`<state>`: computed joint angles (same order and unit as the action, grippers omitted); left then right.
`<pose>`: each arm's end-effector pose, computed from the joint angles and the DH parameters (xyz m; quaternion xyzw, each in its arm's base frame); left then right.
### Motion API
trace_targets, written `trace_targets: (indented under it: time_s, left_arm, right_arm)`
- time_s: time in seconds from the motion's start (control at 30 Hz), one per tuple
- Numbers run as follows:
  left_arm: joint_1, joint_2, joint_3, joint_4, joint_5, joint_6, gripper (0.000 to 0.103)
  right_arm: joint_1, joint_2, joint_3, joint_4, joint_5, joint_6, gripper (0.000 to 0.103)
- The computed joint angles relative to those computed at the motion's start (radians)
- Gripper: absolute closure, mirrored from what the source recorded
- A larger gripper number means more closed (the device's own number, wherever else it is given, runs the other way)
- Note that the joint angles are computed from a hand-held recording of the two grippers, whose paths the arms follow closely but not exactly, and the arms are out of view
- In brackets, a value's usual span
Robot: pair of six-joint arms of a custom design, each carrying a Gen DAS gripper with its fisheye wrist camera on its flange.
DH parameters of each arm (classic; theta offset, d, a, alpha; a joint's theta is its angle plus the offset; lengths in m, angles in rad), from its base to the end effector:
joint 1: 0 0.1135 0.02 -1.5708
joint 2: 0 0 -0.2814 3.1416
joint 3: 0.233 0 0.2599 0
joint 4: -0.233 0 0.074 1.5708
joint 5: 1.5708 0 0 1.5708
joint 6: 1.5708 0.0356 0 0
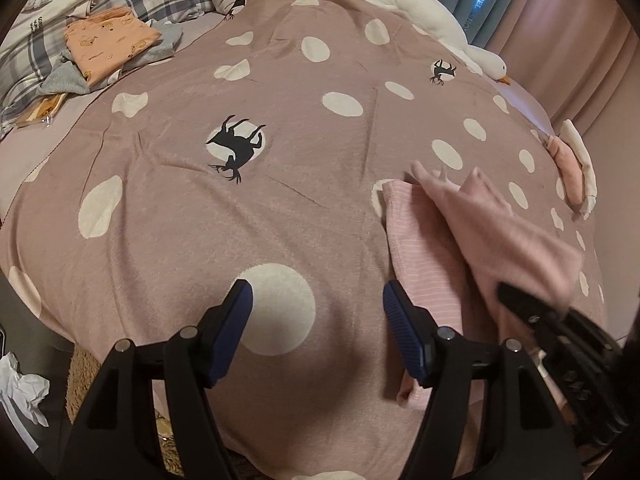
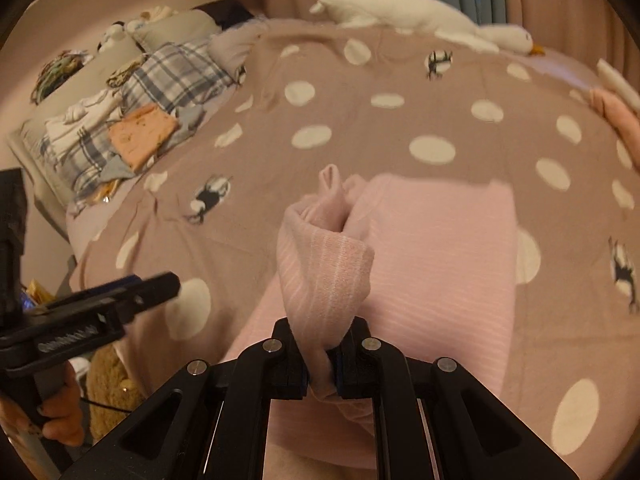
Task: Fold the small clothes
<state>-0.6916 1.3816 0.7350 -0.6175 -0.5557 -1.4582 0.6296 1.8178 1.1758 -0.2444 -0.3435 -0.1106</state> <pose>0.1942 -0.1364 0.1860 -0.3943 0.8657 -0.0002 0.3083 0.3124 0.2424 0.1997 -0.3892 0.8446 0.2404 0.2782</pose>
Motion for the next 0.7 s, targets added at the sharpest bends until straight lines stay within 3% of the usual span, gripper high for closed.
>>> trace_targets:
  time_s: [0.27, 0.43, 0.6, 0.7]
  left_arm:
    - [0.012, -0.003, -0.001, -0.007, 0.013, -0.002, 0.034]
    - [0.016, 0.002, 0.007, -0.004, 0.026, 0.010, 0.033]
    - [0.022, 0.002, 0.012, 0.013, 0.033, 0.033, 0.033]
    - [0.033, -0.006, 0.011, 0.024, 0.043, 0.044, 0.033]
  right_arm:
    - [0.032, 0.100, 0.044, -0.075, -0.016, -0.023, 0.092]
    - [0.011, 0.060, 0.034, -0.110, -0.051, -0.046, 0.092]
    - [-0.077, -0.005, 0.037, -0.178, -0.235, -0.053, 0.071]
    - [-0.108, -0.043, 0.009, -0.142, -0.258, -0.032, 0.061]
